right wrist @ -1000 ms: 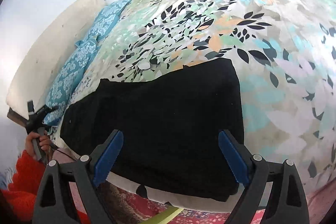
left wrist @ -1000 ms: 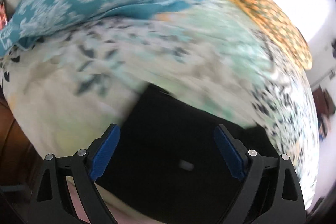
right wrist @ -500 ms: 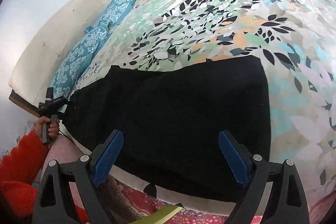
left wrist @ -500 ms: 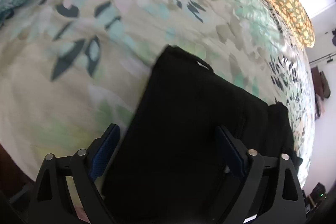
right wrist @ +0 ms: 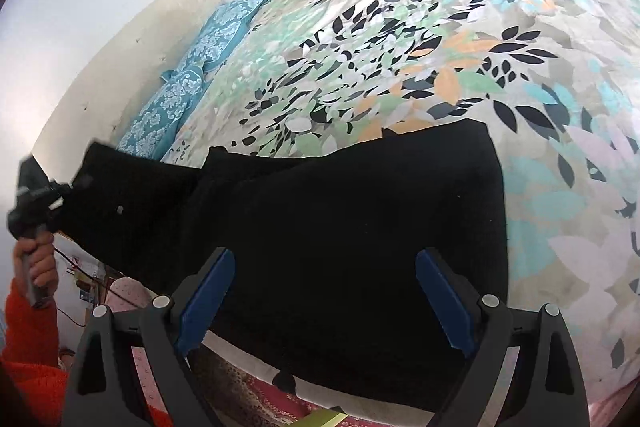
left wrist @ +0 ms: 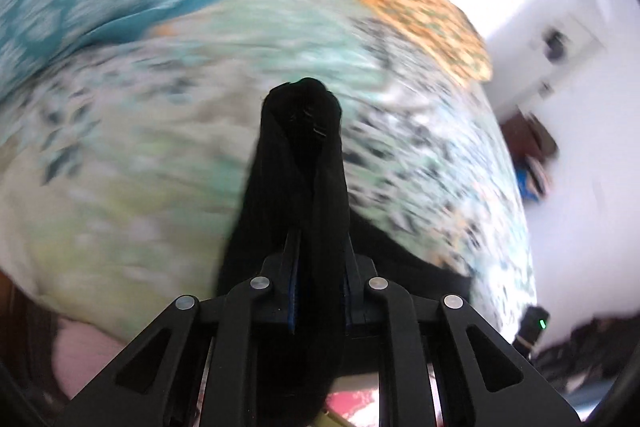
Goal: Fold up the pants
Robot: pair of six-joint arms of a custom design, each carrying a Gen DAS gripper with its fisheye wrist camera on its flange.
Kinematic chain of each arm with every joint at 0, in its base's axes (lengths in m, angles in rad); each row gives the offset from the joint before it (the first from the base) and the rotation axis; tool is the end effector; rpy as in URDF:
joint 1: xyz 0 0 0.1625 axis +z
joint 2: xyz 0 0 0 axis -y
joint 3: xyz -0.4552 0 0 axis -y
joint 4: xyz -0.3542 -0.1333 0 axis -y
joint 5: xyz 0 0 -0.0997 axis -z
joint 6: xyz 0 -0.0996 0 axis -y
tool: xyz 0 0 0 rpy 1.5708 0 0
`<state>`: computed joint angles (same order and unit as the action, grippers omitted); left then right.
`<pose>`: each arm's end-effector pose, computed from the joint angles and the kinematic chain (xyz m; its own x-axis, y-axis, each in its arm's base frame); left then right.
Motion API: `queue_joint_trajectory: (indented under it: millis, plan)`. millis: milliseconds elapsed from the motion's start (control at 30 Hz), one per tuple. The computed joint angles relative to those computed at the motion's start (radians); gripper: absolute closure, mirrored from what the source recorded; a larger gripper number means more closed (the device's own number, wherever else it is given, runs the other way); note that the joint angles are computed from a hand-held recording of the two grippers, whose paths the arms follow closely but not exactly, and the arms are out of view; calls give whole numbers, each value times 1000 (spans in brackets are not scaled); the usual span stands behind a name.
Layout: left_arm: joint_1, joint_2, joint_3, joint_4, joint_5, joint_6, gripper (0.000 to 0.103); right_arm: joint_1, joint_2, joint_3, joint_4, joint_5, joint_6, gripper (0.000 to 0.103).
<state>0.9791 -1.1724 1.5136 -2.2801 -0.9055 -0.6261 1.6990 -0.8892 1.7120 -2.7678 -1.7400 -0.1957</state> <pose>-0.1906 -0.6329 0.4263 -0.9345 -0.2476 -0.2558 -0.0335 0.7766 -0.6291 0.1995 -0.6361 0.2014 -0.9435 -0.2432 0.2248 -0.3084 0.8929 -0.3281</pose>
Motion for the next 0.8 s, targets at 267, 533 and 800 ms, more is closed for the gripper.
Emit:
queue_joint_trajectory:
  millis: [267, 533, 800]
  plan:
    - [30, 299, -156, 22, -283, 14, 88, -5, -21, 21, -4, 4, -11, 11]
    - [-13, 233, -101, -80, -230, 109, 39, -58, -59, 40, 26, 247, 17, 11]
    - [-2, 79, 107, -184, 74, -9, 38, 40, 69, -100, 314, 313, -281, 11]
